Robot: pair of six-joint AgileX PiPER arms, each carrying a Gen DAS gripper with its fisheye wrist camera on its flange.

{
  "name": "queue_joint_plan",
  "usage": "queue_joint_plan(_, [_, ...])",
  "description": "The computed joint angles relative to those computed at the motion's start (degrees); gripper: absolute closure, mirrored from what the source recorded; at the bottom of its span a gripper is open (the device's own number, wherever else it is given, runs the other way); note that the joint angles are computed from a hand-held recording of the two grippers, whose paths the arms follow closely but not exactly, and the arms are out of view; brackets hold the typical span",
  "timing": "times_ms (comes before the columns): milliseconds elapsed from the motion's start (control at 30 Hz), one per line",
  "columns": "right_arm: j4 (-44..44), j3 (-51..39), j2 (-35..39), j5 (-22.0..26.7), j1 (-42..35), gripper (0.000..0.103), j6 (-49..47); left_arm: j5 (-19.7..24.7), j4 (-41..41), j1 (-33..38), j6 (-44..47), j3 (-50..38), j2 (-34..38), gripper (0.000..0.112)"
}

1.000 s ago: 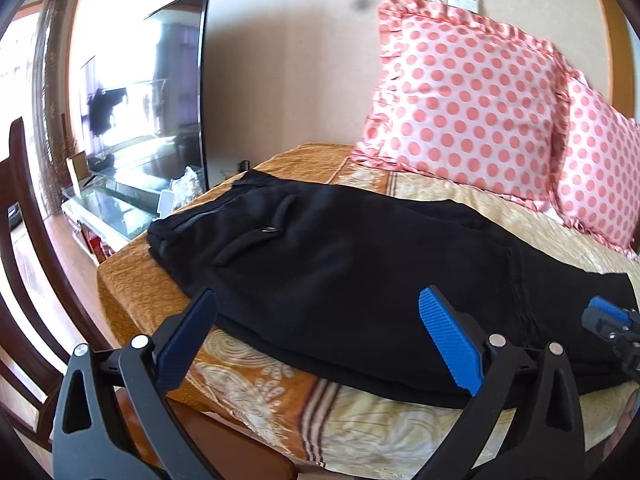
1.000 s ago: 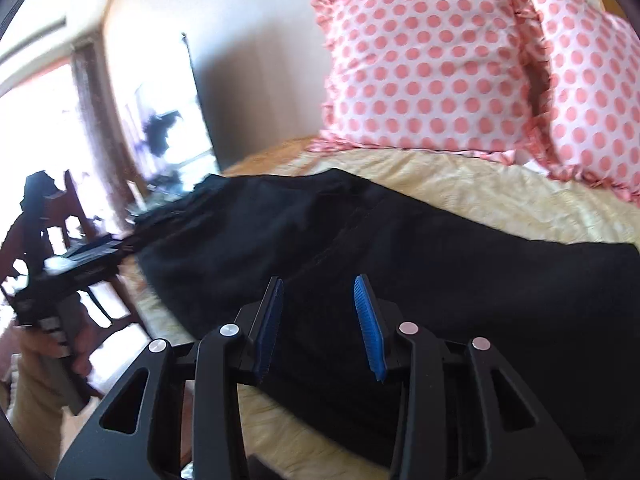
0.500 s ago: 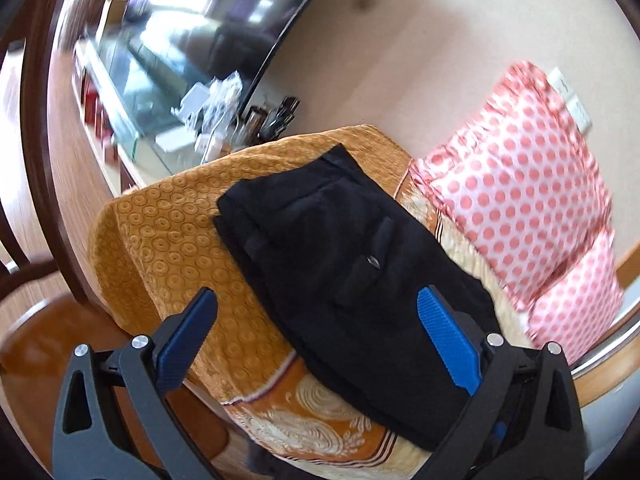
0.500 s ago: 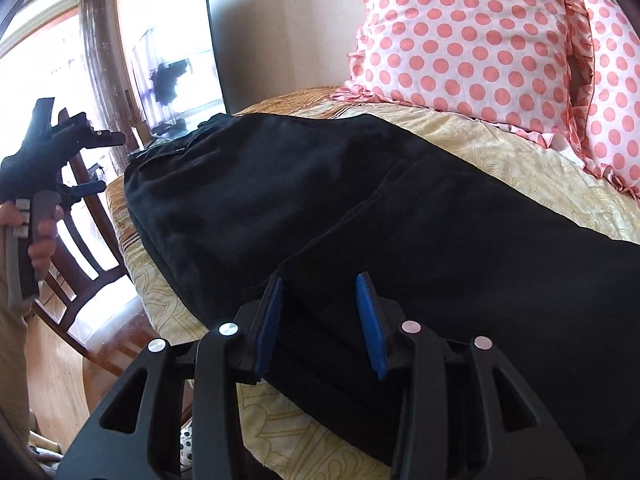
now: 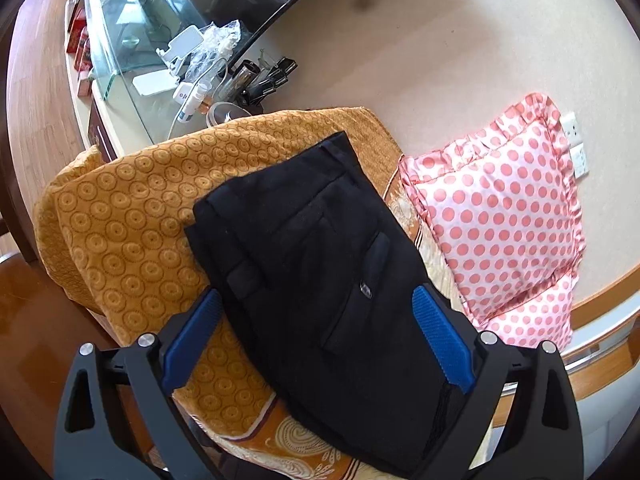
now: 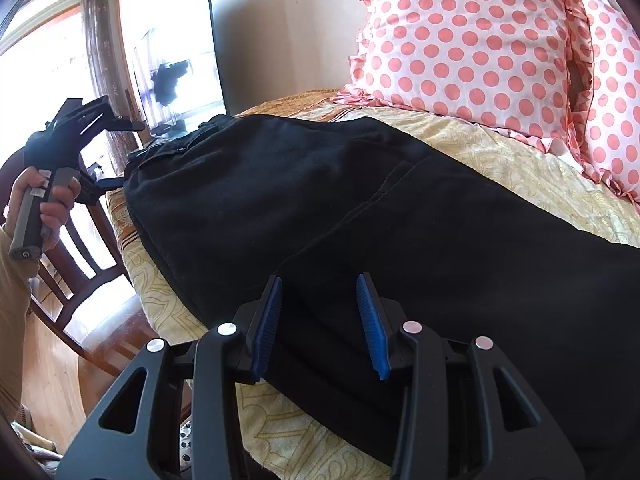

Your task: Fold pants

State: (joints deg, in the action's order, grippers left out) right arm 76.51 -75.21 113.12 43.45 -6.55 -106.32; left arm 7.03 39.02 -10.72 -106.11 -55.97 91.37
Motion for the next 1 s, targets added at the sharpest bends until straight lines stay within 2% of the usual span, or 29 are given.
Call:
queue_joint_plan(67, [0.04, -0.03, 0.03, 0.03, 0.02, 0.062, 0.01, -1.01, -3.56, 0.87, 2.86, 0.14, 0.06, 0.017])
queue_joint_plan(200, [0.53, 0.09, 0.11, 0.25, -0.1, 0.062, -0.72, -0.7, 6.92, 1.2, -7.9, -0.25, 0.61, 0.017])
queue_joint_plan(300, [0.65, -0.01, 0.24, 0.51, -0.18, 0.062, -0.91, 1.26, 7.14, 0.63, -7.92, -1.8, 1.51, 0.018])
queue_joint_plan(400, [0.85, -0.07, 0.36, 0.86, -0.35, 0.062, -1.22, 6.51, 5.82, -1.45, -4.76, -4.23, 2.54, 0.028])
queue_joint_plan(467, [1.14, -0.01, 0.39, 0.83, -0.31, 0.061, -1.46, 8.92, 5.46, -2.1, -4.03, -4.93, 2.88, 0.043])
queue_joint_plan(500, [1.21, 0.06, 0.38, 0.81, -0.31, 0.061, -1.53, 9.07, 5.19, -1.89, -4.23, -4.63, 2.73, 0.047])
queue_joint_plan(567, [1.52, 0.25, 0.36, 0.77, -0.32, 0.061, -1.86, 8.59, 4.36, -1.17, -4.57, -3.72, 2.32, 0.065])
queue_joint_plan(667, [2.59, 0.61, 0.44, 0.81, -0.36, 0.061, -2.56, 9.02, 3.5, -0.61, -4.66, -3.12, 2.23, 0.079])
queue_joint_plan(767, [3.15, 0.95, 0.32, 1.41, -0.76, 0.056, -2.67, 14.21, 1.11, -2.12, -0.16, -6.13, 3.69, 0.091])
queue_joint_plan(833, [4.3, 1.78, -0.16, 2.67, -2.05, 0.048, -3.54, 14.68, 2.71, -2.74, -2.31, -6.35, 3.64, 0.097])
queue_joint_plan(933, [6.0, 3.11, -1.05, 6.08, -5.47, 0.047, -5.43, 17.62, 9.32, -5.56, -6.28, -8.06, 2.61, 0.103])
queue_joint_plan(1000, [6.45, 3.47, -1.55, 8.11, -8.09, 0.044, -5.78, 22.17, 10.71, -9.1, -2.68, -13.09, 2.82, 0.103])
